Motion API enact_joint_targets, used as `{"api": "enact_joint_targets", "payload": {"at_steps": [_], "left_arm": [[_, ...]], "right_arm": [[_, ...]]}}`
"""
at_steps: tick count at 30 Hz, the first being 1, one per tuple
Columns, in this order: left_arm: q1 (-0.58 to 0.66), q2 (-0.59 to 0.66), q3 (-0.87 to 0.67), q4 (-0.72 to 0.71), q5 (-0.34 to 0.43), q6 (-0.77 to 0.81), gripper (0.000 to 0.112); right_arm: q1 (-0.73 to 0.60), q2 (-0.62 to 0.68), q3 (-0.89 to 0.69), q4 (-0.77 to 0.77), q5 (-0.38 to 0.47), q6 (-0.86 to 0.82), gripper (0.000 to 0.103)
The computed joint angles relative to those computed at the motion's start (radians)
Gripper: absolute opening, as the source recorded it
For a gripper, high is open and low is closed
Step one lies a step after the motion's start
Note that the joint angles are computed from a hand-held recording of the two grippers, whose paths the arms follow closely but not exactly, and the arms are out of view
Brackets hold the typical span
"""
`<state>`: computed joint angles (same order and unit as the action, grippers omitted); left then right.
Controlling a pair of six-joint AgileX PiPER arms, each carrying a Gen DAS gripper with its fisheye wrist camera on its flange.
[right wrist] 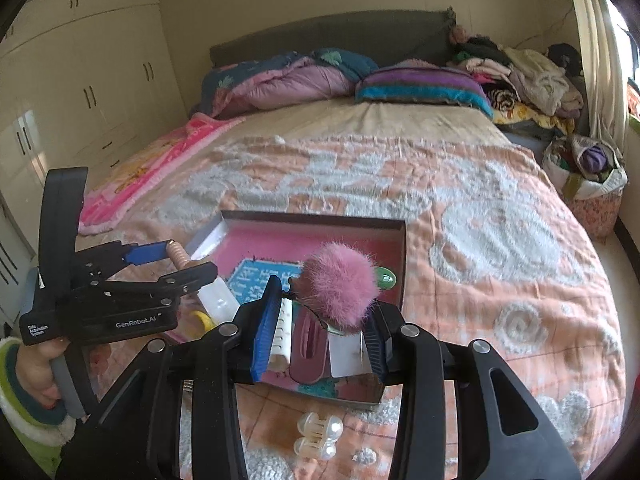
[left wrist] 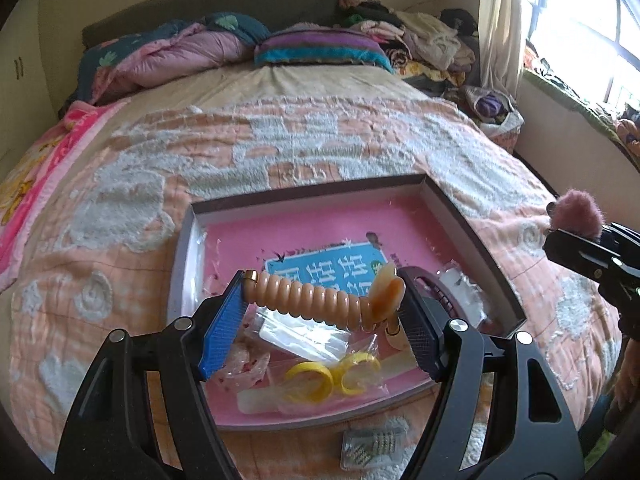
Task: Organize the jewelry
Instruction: 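Carry the spiral tie into the box with left tool while right tool drops the pompom clip in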
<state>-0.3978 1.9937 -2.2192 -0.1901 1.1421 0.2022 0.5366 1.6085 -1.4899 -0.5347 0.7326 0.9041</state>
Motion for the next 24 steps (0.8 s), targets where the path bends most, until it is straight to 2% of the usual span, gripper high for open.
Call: {"api": "enact_joint_targets", "payload": {"at_steps": [13, 16, 24], "left_arm": [[-0.012, 0.029, 0.03, 0.03, -0.01, -0.01, 0.065], [-0.011, 0.028, 0.038, 0.035, -0.012, -0.01, 0.065], [-0.01, 0.018, 0.054, 0.043, -0.014, -0.002, 0.067]], "right_arm": [[0.007, 0.05, 0.075, 0.01, -0.075, 0.057, 0.039], [0.011, 0.06, 0.07, -0.004, -0.07, 0.078, 0.045], [0.052, -0.01, 0.139, -0.113, -0.061, 0.244, 0.076]]}}
